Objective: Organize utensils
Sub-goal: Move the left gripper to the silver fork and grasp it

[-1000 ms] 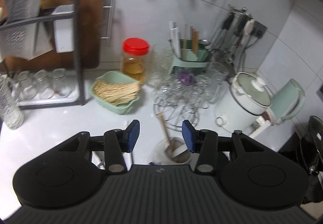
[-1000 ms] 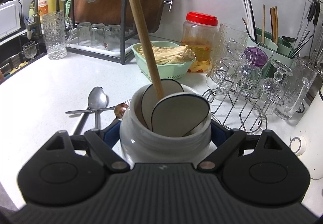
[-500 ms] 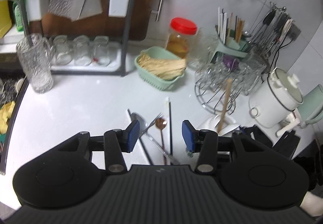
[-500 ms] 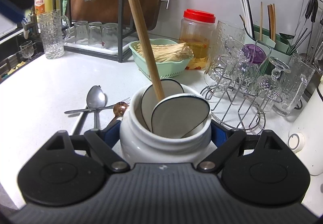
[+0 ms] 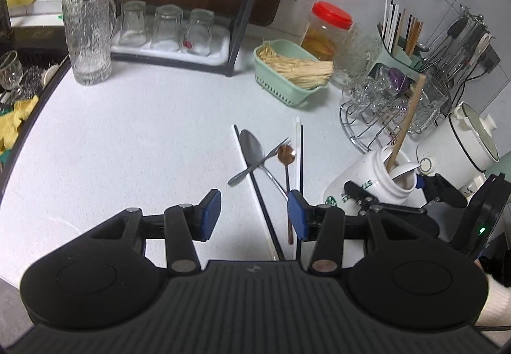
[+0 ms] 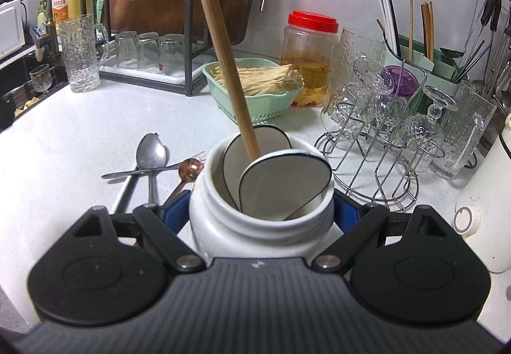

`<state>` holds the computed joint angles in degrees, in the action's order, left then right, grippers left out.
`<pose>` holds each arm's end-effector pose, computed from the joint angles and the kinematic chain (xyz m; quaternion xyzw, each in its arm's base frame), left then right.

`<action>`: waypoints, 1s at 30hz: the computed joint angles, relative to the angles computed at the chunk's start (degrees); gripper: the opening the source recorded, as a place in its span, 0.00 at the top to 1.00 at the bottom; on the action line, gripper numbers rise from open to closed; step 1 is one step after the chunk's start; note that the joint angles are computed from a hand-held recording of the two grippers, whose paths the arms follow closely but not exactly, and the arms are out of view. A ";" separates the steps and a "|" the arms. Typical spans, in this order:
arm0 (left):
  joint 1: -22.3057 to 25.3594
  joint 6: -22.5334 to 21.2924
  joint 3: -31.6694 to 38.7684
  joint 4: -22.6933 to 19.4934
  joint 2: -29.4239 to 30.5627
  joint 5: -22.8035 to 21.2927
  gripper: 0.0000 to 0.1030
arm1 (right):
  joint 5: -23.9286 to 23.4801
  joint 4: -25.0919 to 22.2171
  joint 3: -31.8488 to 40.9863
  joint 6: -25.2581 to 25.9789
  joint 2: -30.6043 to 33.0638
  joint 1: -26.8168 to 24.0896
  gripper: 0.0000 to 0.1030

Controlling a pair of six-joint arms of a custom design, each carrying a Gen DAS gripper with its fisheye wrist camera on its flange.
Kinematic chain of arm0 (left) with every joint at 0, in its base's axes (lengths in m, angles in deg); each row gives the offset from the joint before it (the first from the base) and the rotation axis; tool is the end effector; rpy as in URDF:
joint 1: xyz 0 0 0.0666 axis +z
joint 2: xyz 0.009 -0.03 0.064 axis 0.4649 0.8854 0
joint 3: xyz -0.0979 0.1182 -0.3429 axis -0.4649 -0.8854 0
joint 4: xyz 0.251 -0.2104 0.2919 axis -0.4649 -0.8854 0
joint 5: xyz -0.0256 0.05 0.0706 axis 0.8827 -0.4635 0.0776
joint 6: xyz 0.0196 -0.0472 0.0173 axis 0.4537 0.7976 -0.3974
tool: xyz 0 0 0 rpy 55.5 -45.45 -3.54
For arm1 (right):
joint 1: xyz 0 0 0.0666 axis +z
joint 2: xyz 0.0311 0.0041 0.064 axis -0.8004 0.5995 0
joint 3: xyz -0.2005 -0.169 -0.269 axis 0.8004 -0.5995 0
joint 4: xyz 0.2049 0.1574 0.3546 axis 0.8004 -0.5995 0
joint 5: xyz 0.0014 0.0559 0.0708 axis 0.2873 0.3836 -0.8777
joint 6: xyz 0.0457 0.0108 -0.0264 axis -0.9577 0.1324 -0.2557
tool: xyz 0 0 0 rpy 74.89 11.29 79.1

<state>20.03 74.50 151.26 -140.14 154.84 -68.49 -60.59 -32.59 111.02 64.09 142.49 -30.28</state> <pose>0.4097 -0.0544 0.6894 -0.1746 0.9210 -0.0923 0.3359 0.5037 0.2140 0.6085 -0.2665 0.8476 0.0710 0.4534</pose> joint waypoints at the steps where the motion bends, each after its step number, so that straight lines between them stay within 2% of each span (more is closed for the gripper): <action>1: 0.01 0.09 -0.69 0.20 -0.31 -0.11 0.49 | 0.04 -0.07 -0.03 -0.02 -0.05 -0.03 0.11; 7: 0.91 0.67 -3.97 1.93 -0.51 -0.16 0.49 | 0.31 -0.57 -0.09 -0.38 -0.22 -0.06 0.11; 12: 2.01 -1.22 -4.85 3.02 0.84 1.46 0.49 | 0.70 -1.26 0.36 -0.41 0.01 0.04 0.11; 17: 2.60 -5.95 -6.05 4.33 2.22 1.66 0.51 | 0.61 -1.17 0.20 -0.29 -0.10 -0.02 0.11; 24: 4.01 -15.56 -8.08 5.76 4.06 3.73 0.57 | 0.63 -0.77 -0.23 0.08 -0.36 0.01 0.11; 30: 4.88 -21.22 -9.43 10.54 5.05 6.03 0.66 | 1.96 -0.93 -0.14 -0.85 -0.36 0.36 0.11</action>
<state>24.91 53.28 141.82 -129.60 159.89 -62.46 -58.63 -33.52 110.88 63.24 142.13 -29.92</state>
